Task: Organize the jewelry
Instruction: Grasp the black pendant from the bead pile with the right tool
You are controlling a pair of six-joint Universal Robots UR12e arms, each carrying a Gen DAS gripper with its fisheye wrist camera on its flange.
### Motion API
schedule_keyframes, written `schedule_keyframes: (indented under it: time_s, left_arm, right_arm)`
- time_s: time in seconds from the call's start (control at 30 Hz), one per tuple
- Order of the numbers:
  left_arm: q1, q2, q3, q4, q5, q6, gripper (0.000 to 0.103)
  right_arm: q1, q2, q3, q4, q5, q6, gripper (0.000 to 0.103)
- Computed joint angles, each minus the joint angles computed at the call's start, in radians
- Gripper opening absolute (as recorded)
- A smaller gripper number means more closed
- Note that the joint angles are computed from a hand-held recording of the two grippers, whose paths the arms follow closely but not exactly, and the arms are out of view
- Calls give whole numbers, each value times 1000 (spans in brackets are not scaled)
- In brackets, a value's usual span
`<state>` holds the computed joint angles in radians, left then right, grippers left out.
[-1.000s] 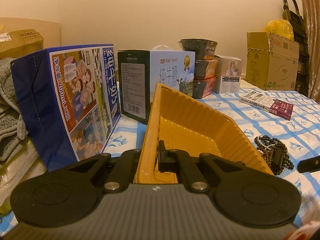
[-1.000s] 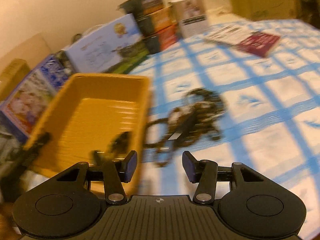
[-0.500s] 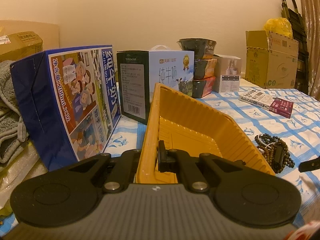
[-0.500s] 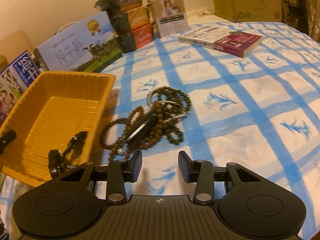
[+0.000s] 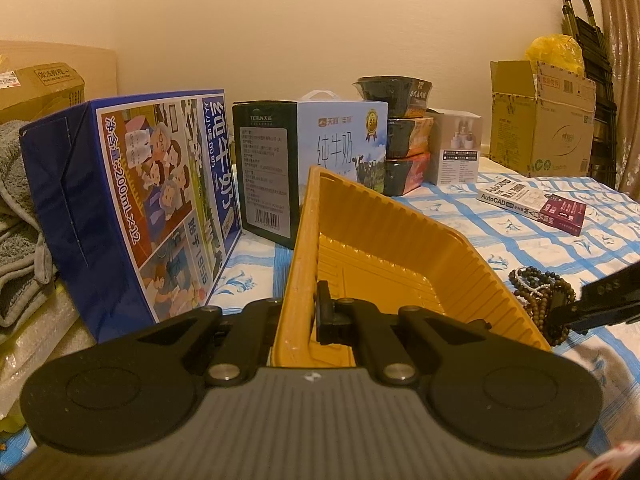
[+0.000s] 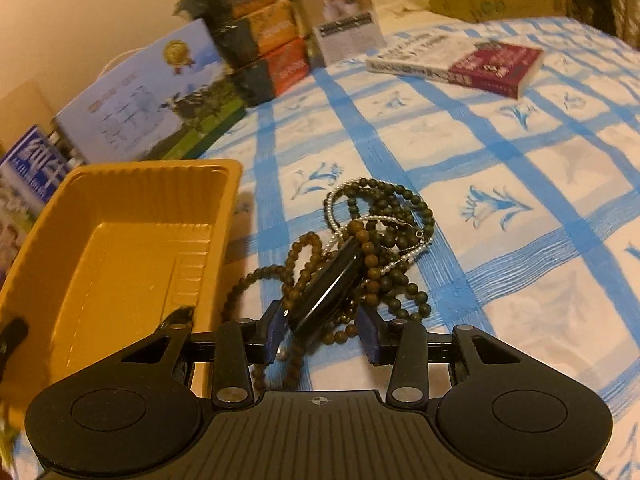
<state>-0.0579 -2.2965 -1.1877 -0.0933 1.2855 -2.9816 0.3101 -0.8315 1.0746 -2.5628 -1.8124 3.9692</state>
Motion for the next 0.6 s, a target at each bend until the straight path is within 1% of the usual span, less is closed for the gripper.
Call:
schedule_keyframes:
  time_s: [0.07,0.1,0.13,0.27,0.37,0.47,0.53,0.6]
  left_arm:
    - [0,0,0,0,0,0,4]
    - [0,0,0,0,0,0,4]
    - [0,0,0,0,0,0,4]
    - [0,0,-1,2,-1,-1,4]
    - [0,0,-2,3,-2,0,4]
    - [0,0,-1,1,-1,-1,4]
    - [0,1,-2,2,0,0,4]
    - [0,1,-2,2,0,1,4]
  right_arm:
    - [-4,5,0,-12,8,26,41]
    - [-5,6,1,-18,8,32,35]
    - [-5,7,0,-11,2,24,31]
    - [-4,-11,25,-13,21,-30,25]
    - [-6,-40,65,-20,67,-54,25]
    - [-2,-64,92,9,97,-95,24]
    - [4,-74,103,31,93,-118,24]
    - [12,-77,103,52,65,-144,26]
